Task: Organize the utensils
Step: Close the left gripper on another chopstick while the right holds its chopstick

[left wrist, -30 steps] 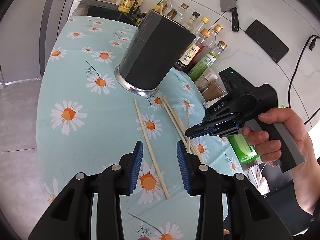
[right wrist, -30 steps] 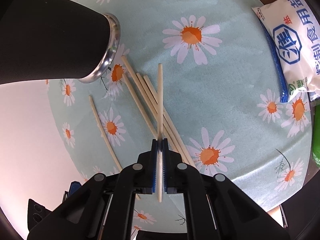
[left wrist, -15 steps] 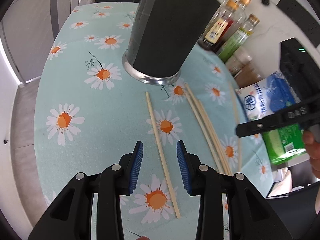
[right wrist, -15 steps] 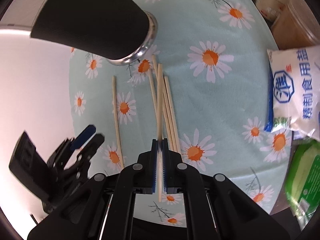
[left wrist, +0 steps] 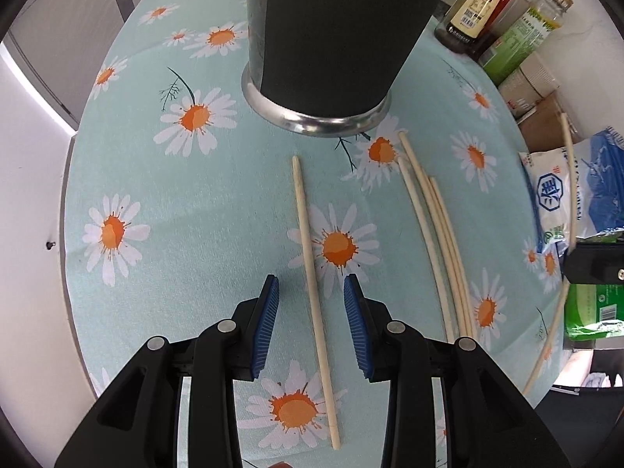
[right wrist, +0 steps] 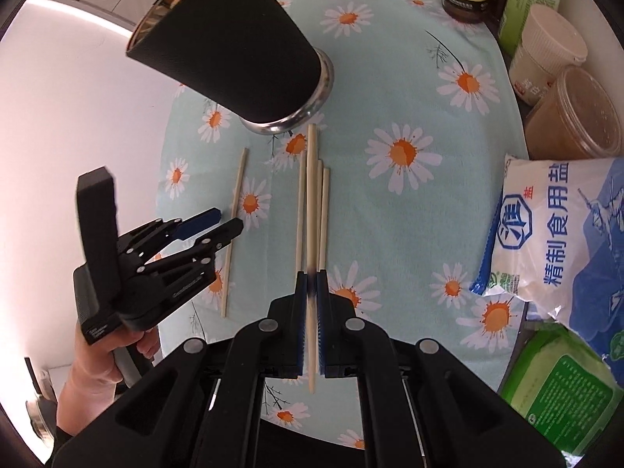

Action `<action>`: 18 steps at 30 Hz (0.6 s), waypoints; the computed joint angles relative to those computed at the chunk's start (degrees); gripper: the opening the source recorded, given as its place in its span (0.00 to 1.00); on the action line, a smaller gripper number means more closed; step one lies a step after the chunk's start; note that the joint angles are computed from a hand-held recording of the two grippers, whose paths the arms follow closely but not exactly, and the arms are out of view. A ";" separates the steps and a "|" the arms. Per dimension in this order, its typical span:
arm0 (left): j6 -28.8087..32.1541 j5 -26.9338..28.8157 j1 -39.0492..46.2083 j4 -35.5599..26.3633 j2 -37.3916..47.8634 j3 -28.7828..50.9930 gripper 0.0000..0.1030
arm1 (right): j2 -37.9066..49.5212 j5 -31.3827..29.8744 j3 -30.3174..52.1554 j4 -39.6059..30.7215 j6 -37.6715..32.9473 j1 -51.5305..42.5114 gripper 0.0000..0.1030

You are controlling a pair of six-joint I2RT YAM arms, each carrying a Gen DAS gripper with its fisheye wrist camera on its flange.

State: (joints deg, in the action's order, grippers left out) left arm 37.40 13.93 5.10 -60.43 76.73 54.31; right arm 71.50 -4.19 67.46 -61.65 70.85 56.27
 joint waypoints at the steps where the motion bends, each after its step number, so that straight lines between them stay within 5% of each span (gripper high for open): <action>1: -0.60 -1.00 -0.90 0.40 -0.34 -0.29 0.30 | -0.17 -0.29 -0.09 0.47 -0.52 -0.06 0.06; 4: -2.62 -5.04 -4.24 1.73 -1.43 -1.18 0.07 | -1.07 -1.15 -0.64 1.72 -1.49 -0.57 0.06; 18: -7.41 -3.02 -1.98 1.31 1.28 -0.12 0.04 | -1.60 -6.03 -5.04 8.46 -3.46 -2.36 0.06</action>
